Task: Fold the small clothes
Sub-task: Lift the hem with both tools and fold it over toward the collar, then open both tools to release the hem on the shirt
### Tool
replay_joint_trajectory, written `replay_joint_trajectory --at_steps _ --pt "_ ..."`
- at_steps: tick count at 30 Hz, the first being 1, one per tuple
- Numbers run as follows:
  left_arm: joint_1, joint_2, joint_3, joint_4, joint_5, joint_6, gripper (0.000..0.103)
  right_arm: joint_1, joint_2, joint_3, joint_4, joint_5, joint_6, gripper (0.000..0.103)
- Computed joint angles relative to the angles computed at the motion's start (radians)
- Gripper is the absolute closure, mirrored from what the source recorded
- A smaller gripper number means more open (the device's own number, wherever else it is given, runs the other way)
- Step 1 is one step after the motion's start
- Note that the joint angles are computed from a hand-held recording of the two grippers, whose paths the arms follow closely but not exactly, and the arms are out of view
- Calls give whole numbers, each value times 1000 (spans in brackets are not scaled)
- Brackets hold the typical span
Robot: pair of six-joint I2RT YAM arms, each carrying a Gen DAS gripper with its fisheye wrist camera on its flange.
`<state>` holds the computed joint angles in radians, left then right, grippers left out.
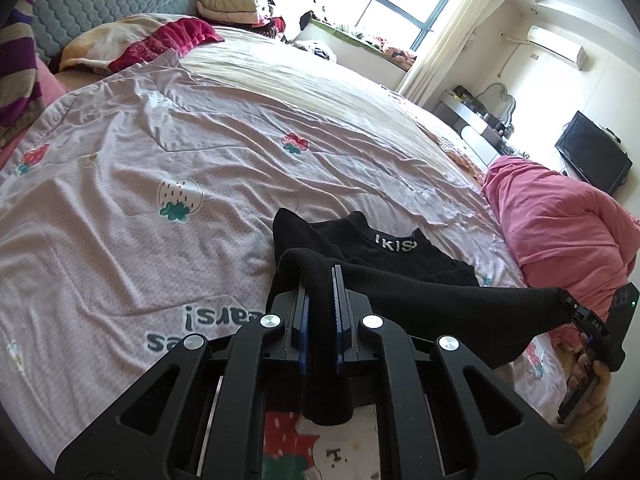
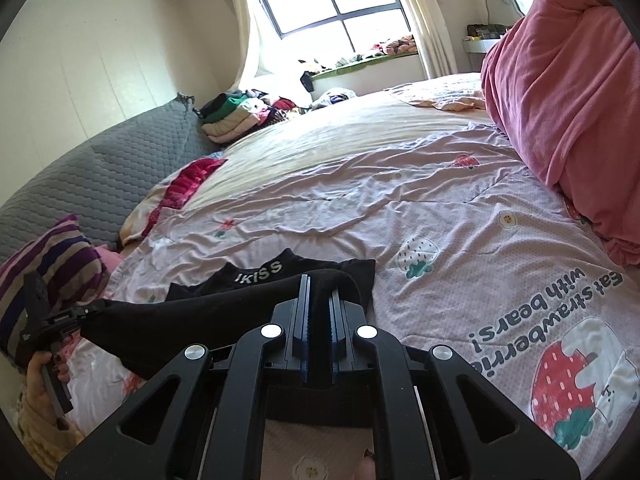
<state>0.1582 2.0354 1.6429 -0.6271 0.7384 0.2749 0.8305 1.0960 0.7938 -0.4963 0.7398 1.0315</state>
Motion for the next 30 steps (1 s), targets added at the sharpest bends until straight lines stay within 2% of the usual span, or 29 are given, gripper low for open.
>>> replay_joint_trajectory --at_steps 9,15,23,25,27,28,30 --pt "-32 96 82 11 -49 -22 100 -123 86 -3 90 -96 -81 97" --pt "-56 175 162 -7 -89 -30 100 -223 203 26 149 -184 -151 97" --pt "-79 269 244 -16 -125 -45 99 -287 282 -7 222 -245 -163 96" --pt "-81 272 234 2 -131 -43 97 -296 289 -17 230 -249 -161 90" --pt "-84 272 226 15 -137 -43 97 -286 299 -14 215 -217 -159 78" --pt "-86 269 220 20 -140 -46 95 -279 300 -13 203 -196 -155 66" --pt "-91 258 197 38 -151 -50 89 -278 286 -24 201 -186 -145 64"
